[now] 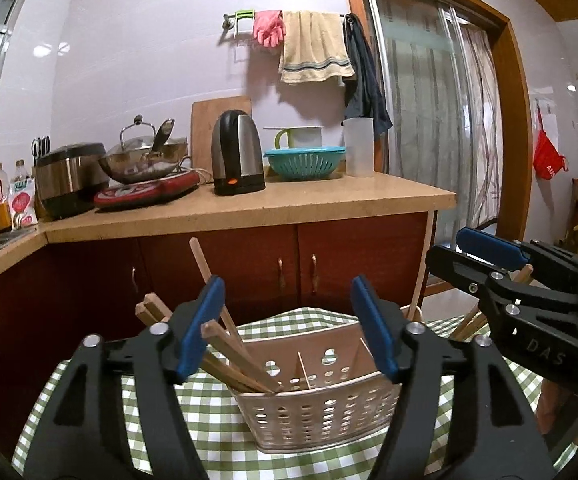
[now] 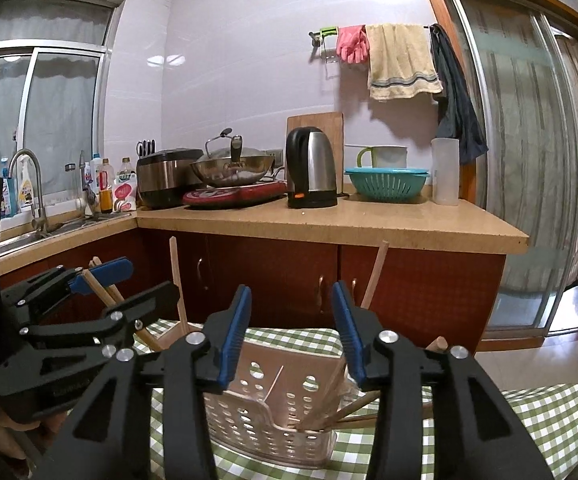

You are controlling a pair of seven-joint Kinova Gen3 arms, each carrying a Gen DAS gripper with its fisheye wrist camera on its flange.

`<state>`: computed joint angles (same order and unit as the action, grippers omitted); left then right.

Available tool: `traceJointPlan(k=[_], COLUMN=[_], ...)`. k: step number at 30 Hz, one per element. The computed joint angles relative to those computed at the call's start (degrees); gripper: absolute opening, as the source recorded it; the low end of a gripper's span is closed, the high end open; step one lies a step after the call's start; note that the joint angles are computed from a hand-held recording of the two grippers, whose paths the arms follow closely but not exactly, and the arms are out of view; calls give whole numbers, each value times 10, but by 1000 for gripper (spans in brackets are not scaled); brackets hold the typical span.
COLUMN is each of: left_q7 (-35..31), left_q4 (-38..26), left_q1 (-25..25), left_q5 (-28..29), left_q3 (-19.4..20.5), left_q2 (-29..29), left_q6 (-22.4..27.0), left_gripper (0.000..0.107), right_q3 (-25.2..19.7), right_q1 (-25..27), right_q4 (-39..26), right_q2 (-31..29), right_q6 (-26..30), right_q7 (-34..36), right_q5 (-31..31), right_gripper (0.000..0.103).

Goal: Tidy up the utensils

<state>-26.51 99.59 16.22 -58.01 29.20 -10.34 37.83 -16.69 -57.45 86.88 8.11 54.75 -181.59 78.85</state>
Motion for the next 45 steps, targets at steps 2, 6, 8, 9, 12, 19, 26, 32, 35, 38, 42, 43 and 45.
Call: traceJointPlan(k=[2,6,8,9,12,19,26,32,35,38,42,43,45], left_q7=[8,27,35,38,59,102,103,81,66,49,28,24,15], left_q4=[1,5,6,5,5,1,0,-1,6,10,10,9,8], left_q1=[-2,-9,-15,-19,-32,-35,-15,-24,-33,-42,-60,-68,-80], left_q5=[-7,-19,-23,-25,-45,-96,-97,-64,-32,3,48,59,82], left_q3=[2,4,8,11,27,61,60,86,96,105,122,131,144], left_q2=[-1,-9,-12,-13,-16,-18,-30,-58,-87,-114,-148,-158,-179], left_q6=[-2,-15,-18,-18,-11,38,71,109,120,135,161,173,191], left_gripper=[72,80,83,84,91,97,98,98,99,99,99,99,99], right_q3=[0,-3,-5,-7,-11,-24,-39,-53,-64,-73,-88,-93,-99], right_q1=[0,-2,-3,-3,-4,-12,-23,-45,-64,-85,-115,-125,-140], right_q4=[3,10,13,15,18,23,18,11,6,1,-3,-3,-6], right_q2=[-2,-7,-8,-9,-12,-18,-24,-28,-29,-30,-31,-31,-30], right_q6=[-2,7,16,20,35,83,134,187,221,258,305,322,345], right_q7=[-5,-25,-34,-38,-50,-68,-59,-49,-44,-42,-44,-48,-51], right_q5=[5,25,37,42,56,76,49,16,6,2,-6,-6,-8], right_gripper=[48,52,57,60,67,80,81,81,82,84,84,84,84])
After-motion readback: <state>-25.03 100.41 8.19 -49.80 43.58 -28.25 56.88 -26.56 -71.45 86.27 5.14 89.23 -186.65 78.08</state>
